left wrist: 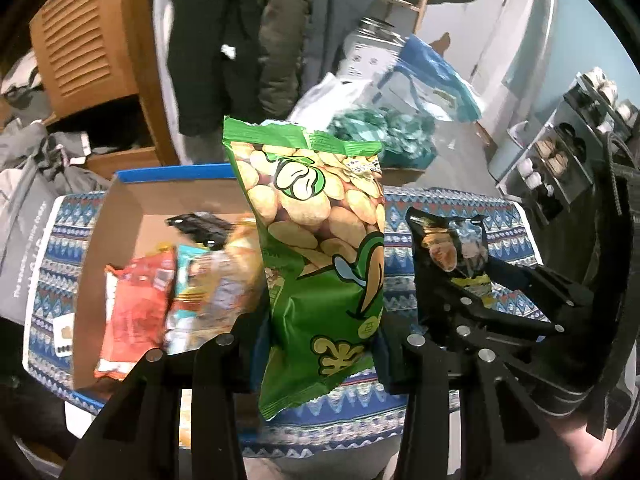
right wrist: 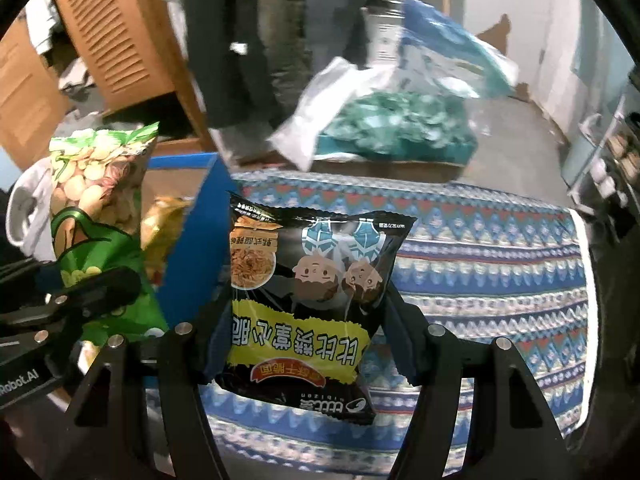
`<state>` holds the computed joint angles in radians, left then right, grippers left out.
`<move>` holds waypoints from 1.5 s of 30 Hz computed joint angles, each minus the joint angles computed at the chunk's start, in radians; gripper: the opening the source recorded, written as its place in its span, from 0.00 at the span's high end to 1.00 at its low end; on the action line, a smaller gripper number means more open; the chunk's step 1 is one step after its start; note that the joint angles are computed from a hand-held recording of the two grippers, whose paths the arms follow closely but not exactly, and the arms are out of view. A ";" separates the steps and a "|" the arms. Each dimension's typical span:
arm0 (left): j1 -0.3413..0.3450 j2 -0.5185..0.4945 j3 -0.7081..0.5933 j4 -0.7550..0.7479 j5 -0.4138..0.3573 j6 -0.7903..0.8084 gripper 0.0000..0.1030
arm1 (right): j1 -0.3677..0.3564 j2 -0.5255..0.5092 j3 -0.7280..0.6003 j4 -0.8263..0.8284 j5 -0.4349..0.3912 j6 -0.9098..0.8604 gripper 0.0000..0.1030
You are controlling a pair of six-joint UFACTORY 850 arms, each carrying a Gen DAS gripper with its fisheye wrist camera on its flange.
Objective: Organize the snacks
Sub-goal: 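Lift both bags and carry them over the open box, then lower both bags into the box and open both tools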
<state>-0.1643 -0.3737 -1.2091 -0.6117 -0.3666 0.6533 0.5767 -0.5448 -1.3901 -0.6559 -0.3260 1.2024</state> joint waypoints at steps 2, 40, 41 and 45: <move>0.020 0.002 0.003 0.000 0.002 0.006 0.58 | 0.014 -0.023 -0.036 0.032 -0.005 -0.047 0.36; 0.274 -0.153 -0.084 0.119 -0.013 -0.132 0.58 | 0.129 -0.538 -0.802 0.461 -0.274 -0.602 0.36; 0.275 -0.159 -0.088 0.131 -0.013 -0.144 0.58 | 0.130 -0.555 -0.831 0.462 -0.284 -0.612 0.36; 0.289 -0.188 -0.112 0.149 -0.044 -0.197 0.57 | 0.128 -0.595 -0.901 0.485 -0.297 -0.650 0.35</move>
